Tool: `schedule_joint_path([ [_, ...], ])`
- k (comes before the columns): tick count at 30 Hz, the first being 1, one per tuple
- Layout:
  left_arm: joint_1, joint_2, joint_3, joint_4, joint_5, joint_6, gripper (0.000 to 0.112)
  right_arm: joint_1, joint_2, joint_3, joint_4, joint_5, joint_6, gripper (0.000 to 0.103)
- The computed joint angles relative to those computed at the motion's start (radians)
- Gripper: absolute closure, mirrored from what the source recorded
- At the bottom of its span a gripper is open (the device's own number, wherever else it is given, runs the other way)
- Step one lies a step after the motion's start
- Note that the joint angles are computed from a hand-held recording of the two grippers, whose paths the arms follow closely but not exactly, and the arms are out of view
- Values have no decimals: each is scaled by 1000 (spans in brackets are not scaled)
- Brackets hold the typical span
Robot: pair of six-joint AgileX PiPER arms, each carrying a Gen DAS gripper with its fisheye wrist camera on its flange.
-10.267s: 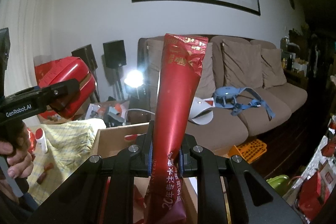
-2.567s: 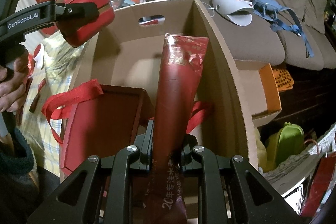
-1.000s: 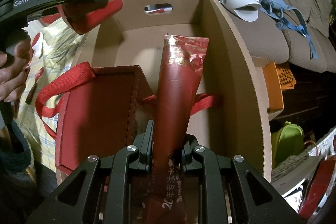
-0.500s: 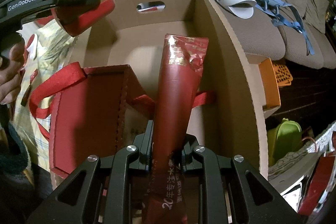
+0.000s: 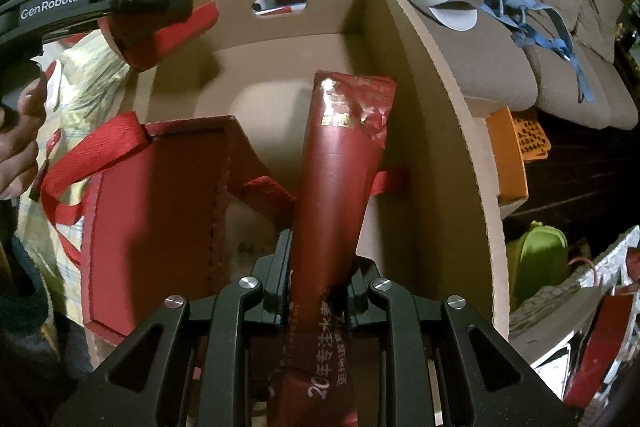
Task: Organize objects
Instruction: 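Lower the red case deeper into the box with left tool while right tool holds the packet, then open the left tool to release the red case inside the box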
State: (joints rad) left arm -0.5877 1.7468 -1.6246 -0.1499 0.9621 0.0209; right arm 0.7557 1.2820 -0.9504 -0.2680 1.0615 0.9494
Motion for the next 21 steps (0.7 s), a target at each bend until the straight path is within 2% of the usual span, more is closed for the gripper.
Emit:
schedule_joint_path([
  [6, -9, 1, 17, 13, -27, -19, 29, 9, 8, -8, -11, 5, 21, 82],
  [11, -28, -20, 44, -26, -51, 31, 32, 7, 10, -9, -21, 12, 34, 82],
  [21, -76, 15, 38, -2, -42, 12, 33, 1, 5, -3, -13, 12, 28, 82],
])
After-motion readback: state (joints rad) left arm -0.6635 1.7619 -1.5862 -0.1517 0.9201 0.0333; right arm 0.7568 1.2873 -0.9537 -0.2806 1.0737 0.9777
